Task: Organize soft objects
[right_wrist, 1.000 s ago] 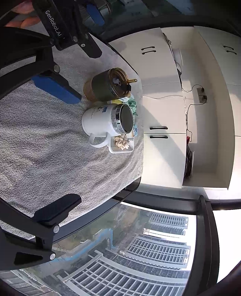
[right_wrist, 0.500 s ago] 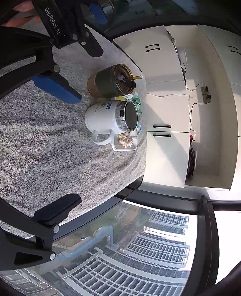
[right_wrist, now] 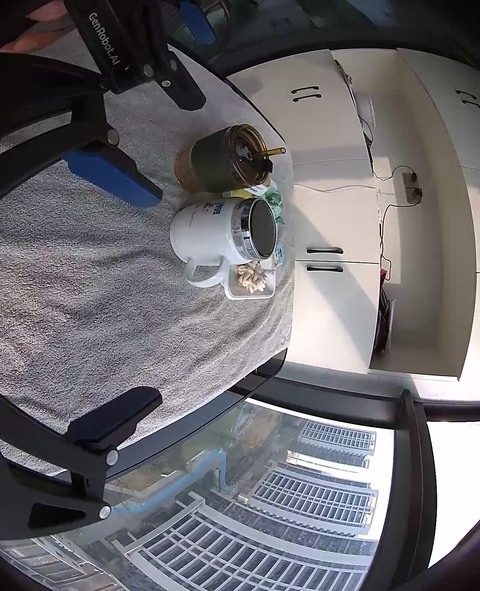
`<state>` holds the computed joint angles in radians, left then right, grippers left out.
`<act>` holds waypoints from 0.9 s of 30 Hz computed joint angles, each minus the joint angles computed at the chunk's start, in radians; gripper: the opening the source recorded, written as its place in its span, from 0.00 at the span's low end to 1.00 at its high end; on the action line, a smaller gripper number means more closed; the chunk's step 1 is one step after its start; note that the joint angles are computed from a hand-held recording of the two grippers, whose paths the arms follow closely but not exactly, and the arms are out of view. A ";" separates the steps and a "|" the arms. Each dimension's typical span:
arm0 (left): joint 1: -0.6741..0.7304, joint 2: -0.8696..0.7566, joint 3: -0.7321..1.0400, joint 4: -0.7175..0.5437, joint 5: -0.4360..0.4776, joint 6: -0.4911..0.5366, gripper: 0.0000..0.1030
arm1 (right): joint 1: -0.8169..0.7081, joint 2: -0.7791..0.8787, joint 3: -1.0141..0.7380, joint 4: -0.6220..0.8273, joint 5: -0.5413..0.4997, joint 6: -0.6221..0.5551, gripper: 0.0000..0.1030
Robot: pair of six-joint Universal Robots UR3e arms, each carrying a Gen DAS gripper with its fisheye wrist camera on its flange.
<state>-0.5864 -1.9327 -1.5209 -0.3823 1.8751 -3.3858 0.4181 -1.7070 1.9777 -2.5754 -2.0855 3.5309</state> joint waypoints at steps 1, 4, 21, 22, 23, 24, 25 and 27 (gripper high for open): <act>-0.001 -0.002 0.001 0.002 0.002 -0.001 1.00 | 0.001 0.001 0.000 0.000 -0.001 0.000 0.97; 0.000 -0.003 -0.001 0.006 0.001 0.001 1.00 | -0.002 0.002 0.000 -0.003 0.000 -0.003 0.97; -0.001 -0.002 -0.001 0.001 0.000 -0.001 1.00 | -0.003 0.004 -0.002 -0.004 -0.002 -0.006 0.97; 0.002 0.001 -0.001 -0.001 -0.005 0.001 1.00 | -0.005 0.003 -0.001 -0.005 -0.001 -0.008 0.97; 0.004 0.002 -0.002 -0.002 -0.008 0.003 1.00 | -0.006 0.004 -0.001 -0.006 -0.001 -0.009 0.97; 0.005 0.002 -0.003 -0.003 -0.009 0.002 1.00 | -0.006 0.004 -0.001 -0.007 0.000 -0.010 0.97; 0.005 0.002 -0.003 -0.003 -0.009 0.002 1.00 | -0.005 0.004 -0.001 -0.005 -0.001 -0.008 0.97; 0.005 0.003 -0.002 -0.005 -0.011 0.002 1.00 | -0.004 0.005 -0.002 -0.006 -0.001 -0.008 0.97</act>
